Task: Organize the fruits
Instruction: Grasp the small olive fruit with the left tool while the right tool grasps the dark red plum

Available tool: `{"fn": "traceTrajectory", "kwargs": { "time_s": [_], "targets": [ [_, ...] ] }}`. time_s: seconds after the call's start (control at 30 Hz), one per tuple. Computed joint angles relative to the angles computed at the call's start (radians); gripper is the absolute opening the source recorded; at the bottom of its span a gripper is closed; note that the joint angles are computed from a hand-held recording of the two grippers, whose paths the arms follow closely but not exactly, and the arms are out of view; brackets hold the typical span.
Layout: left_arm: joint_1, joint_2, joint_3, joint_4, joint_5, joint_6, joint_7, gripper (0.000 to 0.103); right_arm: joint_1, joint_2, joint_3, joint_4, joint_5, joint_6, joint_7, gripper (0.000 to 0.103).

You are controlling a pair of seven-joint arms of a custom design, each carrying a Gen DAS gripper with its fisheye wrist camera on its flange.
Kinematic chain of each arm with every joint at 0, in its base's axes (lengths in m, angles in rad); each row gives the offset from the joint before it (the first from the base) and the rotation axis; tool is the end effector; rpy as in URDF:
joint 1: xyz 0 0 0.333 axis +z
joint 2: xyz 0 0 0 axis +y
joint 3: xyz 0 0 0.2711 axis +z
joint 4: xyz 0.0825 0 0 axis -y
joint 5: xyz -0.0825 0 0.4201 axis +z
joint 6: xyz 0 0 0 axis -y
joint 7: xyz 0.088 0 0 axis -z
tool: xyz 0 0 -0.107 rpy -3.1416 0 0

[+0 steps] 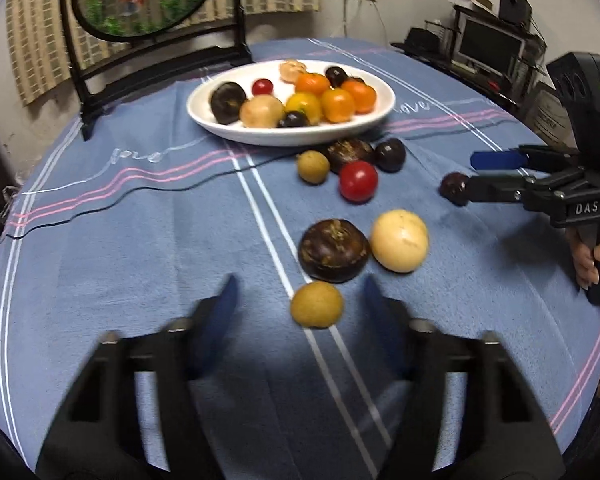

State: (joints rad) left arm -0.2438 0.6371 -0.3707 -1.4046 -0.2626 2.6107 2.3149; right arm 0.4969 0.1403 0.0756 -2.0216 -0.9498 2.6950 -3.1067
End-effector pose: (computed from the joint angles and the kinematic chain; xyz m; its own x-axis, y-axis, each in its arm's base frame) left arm 0.6646 -0.3893 0.3650 -0.8596 -0.5110 -0.0023 -0.3876 0.6549 -0.6487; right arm 0.5211 0.3670 0.3659 -0.1760 -0.9580 -0.2263 -0.6939 0.2838 -0.6618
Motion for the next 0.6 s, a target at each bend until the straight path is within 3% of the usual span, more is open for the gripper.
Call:
{"fn": "traceTrajectory", "kwargs": {
  "time_s": [0.13, 0.4, 0.53, 0.6],
  "targets": [
    [-0.005, 0.017, 0.000, 0.030, 0.010, -0.054, 0.005, 0.046, -0.001, -0.003, 0.000, -0.004, 0.010, -0.005, 0.000, 0.077],
    [-0.002, -0.018, -0.003, -0.022, -0.004, -0.049, 0.045, 0.044, -0.002, 0.008, 0.005, 0.002, 0.043, -0.015, -0.039, 0.077],
    [-0.015, -0.009, 0.011, -0.005, 0.012, -0.069, 0.029, 0.044, 0.013, 0.036, 0.009, 0.040, 0.072, -0.066, -0.113, 0.077],
    [-0.021, -0.004, 0.017, 0.006, 0.022, -0.081, 0.019, 0.044, 0.022, 0.045, 0.005, 0.055, 0.072, -0.089, -0.133, 0.068]
  ]
}}
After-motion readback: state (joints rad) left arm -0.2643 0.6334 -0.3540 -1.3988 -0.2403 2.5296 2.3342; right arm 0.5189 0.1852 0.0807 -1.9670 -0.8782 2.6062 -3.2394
